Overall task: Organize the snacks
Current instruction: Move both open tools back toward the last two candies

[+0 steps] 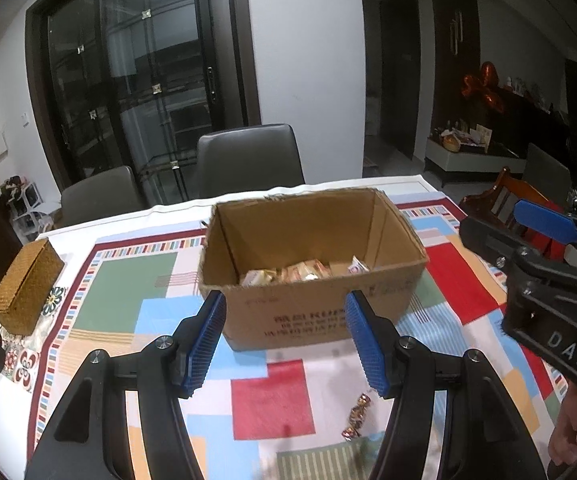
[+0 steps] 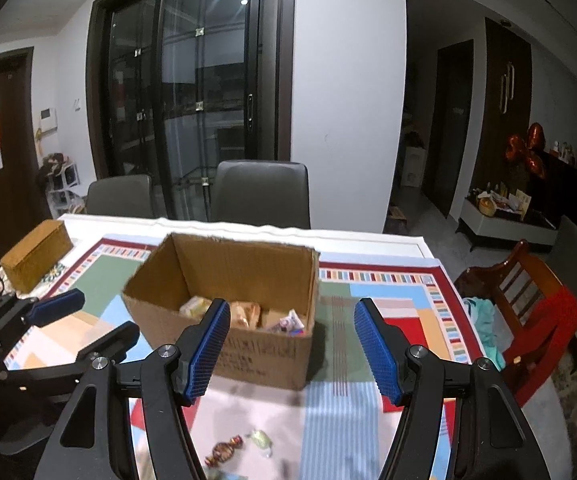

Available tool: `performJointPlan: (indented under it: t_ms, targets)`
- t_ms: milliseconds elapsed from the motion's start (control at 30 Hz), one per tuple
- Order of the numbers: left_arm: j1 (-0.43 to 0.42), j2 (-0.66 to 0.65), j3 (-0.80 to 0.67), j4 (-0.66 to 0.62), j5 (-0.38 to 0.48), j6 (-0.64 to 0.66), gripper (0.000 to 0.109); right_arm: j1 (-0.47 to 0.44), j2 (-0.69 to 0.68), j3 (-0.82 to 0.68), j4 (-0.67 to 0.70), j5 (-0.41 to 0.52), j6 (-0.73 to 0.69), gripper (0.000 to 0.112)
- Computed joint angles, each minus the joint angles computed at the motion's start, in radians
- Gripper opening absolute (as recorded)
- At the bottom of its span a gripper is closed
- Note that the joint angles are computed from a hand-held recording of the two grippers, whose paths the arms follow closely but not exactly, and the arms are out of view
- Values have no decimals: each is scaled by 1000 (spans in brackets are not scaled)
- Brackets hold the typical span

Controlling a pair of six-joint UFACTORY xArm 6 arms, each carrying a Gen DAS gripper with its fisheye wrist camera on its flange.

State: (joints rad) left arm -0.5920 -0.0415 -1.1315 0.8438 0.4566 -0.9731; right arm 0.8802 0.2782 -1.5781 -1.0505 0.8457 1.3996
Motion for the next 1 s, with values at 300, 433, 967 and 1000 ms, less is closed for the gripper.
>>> performJointPlan:
  t_ms: [300,433,967,1000]
  targets:
    - [-44,-23,83,143,11,-156,61,12,-52,139,-20,-43,29,66]
    - [-51,-35,122,195,-1,-223,61,12,-70,193,-32,-65,51,66]
    - [-60,-48,224,411,-55,-476,61,21,-60,274,-63,-142,69,66]
    - [-60,-47,229,426,-60,-491,61,21,-56,275,-63,-144,67,66]
